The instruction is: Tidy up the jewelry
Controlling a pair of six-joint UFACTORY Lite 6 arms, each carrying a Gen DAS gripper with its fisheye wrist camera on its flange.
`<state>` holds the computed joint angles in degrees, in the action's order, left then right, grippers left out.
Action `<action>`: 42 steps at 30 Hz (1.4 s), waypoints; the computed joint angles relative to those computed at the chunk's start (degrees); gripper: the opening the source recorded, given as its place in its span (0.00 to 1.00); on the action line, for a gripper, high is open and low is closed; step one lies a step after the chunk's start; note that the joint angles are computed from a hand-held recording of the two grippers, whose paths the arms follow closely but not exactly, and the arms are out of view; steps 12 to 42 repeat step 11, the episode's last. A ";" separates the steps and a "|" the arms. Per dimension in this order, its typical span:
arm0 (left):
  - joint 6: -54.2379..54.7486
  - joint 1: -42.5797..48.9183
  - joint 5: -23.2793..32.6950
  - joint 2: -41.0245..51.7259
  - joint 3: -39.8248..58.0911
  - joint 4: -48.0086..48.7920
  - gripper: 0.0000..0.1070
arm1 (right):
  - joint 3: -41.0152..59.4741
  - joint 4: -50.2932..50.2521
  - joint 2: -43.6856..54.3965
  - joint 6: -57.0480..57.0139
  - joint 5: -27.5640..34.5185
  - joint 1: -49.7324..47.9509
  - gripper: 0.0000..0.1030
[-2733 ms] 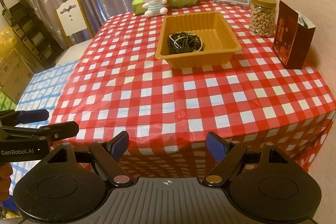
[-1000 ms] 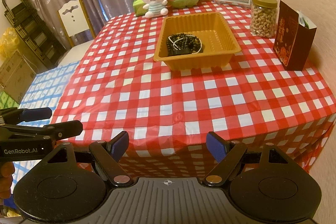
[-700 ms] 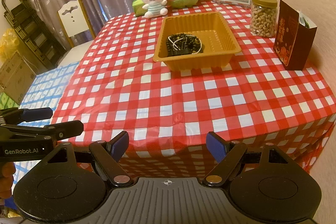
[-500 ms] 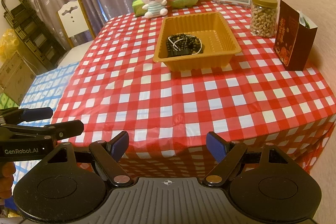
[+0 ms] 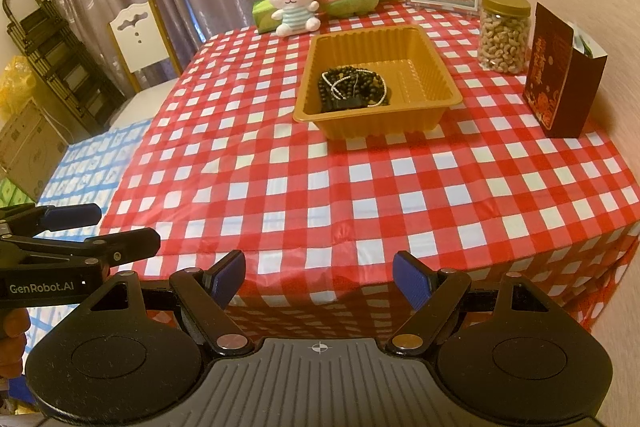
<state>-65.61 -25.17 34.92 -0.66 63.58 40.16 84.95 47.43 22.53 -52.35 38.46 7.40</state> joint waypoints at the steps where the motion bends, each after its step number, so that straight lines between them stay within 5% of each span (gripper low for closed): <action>1: 0.10 0.09 -0.12 0.05 0.04 -0.05 0.81 | 0.09 -0.03 0.06 0.06 0.01 0.01 0.78; 42: 1.68 1.17 -0.97 -0.04 0.02 -0.34 0.81 | 0.14 0.11 0.14 -0.06 -0.10 0.04 0.78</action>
